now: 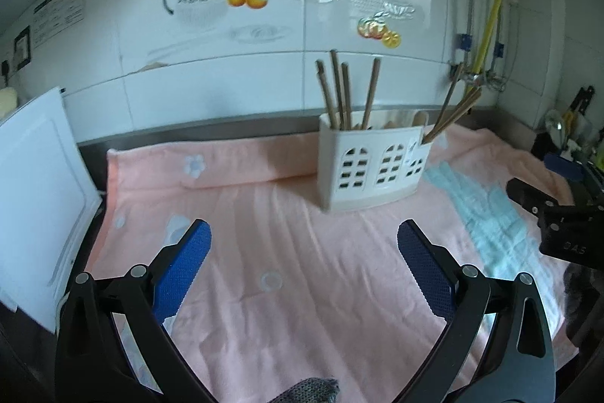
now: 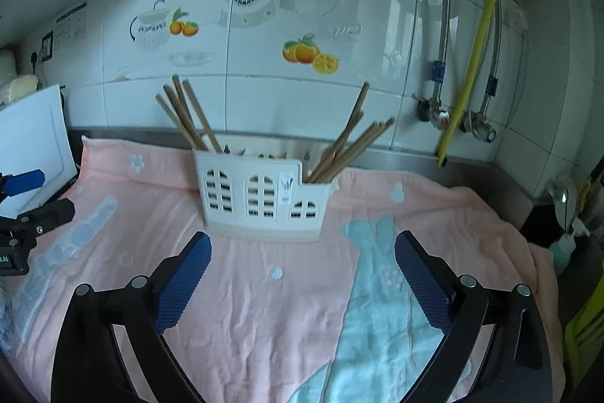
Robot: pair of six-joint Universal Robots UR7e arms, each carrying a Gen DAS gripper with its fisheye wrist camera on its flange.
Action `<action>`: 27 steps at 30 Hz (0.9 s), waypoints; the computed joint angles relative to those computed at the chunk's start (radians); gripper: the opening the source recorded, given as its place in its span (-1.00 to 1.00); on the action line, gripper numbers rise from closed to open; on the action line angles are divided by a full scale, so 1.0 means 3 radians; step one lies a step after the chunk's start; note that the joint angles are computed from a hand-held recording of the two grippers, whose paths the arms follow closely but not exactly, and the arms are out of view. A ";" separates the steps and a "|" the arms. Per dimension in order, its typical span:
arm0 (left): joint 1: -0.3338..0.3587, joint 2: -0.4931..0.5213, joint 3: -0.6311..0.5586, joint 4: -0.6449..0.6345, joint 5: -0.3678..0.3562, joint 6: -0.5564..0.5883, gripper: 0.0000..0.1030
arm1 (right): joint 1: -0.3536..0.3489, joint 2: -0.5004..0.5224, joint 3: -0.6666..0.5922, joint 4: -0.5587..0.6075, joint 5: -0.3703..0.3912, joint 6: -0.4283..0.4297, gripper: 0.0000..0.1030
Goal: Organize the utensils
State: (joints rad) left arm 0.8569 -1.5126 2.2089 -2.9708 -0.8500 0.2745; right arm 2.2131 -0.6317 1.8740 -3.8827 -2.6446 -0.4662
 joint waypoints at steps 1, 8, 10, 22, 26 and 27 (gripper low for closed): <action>0.0000 -0.0019 0.0027 -0.0006 0.0025 -0.0014 0.90 | -0.0002 0.0002 0.0046 0.0026 0.0006 0.0088 0.85; 0.0001 -0.0182 0.0225 -0.0001 0.0158 -0.0121 0.90 | -0.0052 -0.0077 0.0336 0.0283 0.0101 0.0679 0.86; -0.0017 -0.0207 0.0273 -0.0005 0.0204 -0.0112 0.90 | -0.0067 -0.0092 0.0397 0.0316 0.0125 0.0770 0.86; -0.0024 -0.0296 0.0403 0.0117 0.0231 -0.0280 0.90 | -0.0044 -0.0145 0.0560 0.0322 0.0183 0.0940 0.86; -0.0032 -0.0317 0.0431 0.0152 0.0220 -0.0328 0.90 | -0.0030 -0.0139 0.0573 0.0340 0.0198 0.0945 0.86; -0.0036 -0.0319 0.0438 0.0157 0.0224 -0.0339 0.90 | -0.0029 -0.0140 0.0577 0.0346 0.0210 0.0953 0.86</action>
